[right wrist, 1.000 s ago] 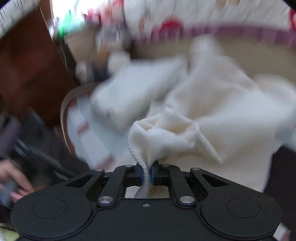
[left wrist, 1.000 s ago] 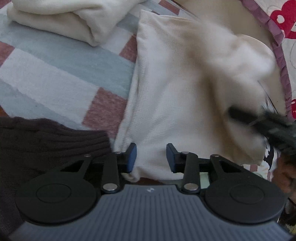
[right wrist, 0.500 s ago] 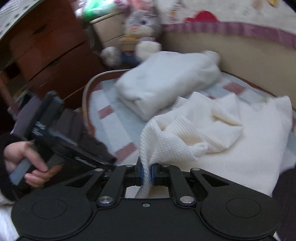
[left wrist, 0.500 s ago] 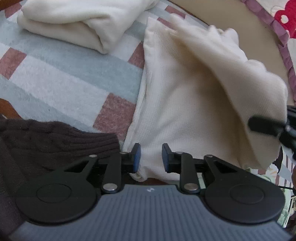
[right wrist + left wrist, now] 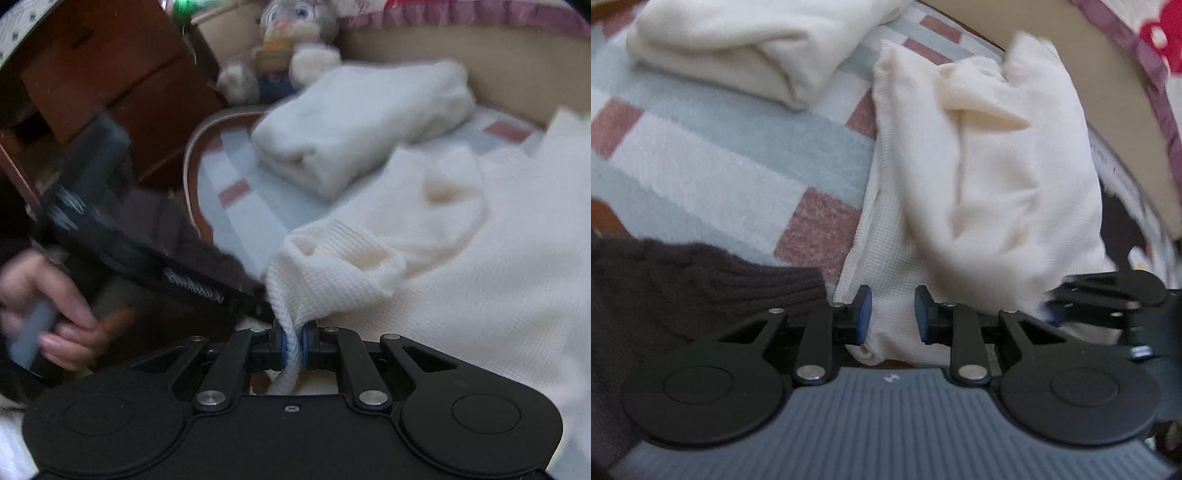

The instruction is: Fold clothes

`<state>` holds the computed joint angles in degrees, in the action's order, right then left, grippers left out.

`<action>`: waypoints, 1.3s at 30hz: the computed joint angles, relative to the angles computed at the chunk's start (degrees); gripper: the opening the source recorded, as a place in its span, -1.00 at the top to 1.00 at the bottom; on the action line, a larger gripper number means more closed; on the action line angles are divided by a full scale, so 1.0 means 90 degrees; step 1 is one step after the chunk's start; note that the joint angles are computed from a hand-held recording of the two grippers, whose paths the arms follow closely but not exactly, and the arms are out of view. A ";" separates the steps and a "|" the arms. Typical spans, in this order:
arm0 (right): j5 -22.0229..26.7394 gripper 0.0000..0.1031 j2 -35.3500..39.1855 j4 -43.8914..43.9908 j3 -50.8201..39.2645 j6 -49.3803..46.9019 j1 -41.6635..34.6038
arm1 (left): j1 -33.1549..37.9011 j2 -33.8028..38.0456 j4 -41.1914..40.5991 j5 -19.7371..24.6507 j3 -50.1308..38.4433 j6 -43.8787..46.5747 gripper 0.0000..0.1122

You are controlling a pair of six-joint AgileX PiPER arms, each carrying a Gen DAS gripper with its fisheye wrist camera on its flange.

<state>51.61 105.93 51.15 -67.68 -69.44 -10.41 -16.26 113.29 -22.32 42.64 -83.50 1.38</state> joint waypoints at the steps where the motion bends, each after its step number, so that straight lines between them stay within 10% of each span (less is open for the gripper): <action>1: -0.0074 0.79 -0.0074 -0.0177 0.0046 0.0081 0.0066 | -0.0031 -0.0043 0.0100 -0.0017 0.0023 -0.0053 0.55; 10: 0.0650 -0.02 -0.1140 -0.0129 0.0311 -0.0522 -0.1069 | 0.0265 -0.0770 -0.0678 -0.0598 0.0492 0.1029 0.23; 17: 0.0531 -0.02 -0.1644 -0.1460 0.0610 -0.0369 -0.2337 | 0.0391 -0.0576 -0.2287 -0.0051 0.0434 0.2180 0.21; 26: -0.0416 -0.11 -0.1617 -0.0906 0.1644 -0.0828 -0.2283 | -0.0559 -0.0159 -0.0673 -0.0621 0.0074 0.1536 -0.27; 28: -0.0876 -0.12 -0.1468 -0.0308 0.1861 -0.0755 -0.2187 | -0.0560 0.0201 -0.0351 -0.0597 -0.0186 0.0877 -0.04; 30: -0.1181 -0.11 -0.1459 0.0435 0.2152 -0.1212 -0.2273 | -0.0529 0.0251 -0.0402 -0.0947 -0.0085 0.0870 0.74; 34: -0.1474 0.58 -0.1643 0.1867 0.2600 -0.2259 -0.2442 | -0.0436 -0.0156 -0.0926 -0.1576 0.0351 0.1454 0.78; 39: -0.0765 0.69 -0.2216 0.1044 0.2031 -0.0776 -0.2850 | -0.0368 -0.0739 -0.0896 -0.1587 0.0827 0.1411 0.77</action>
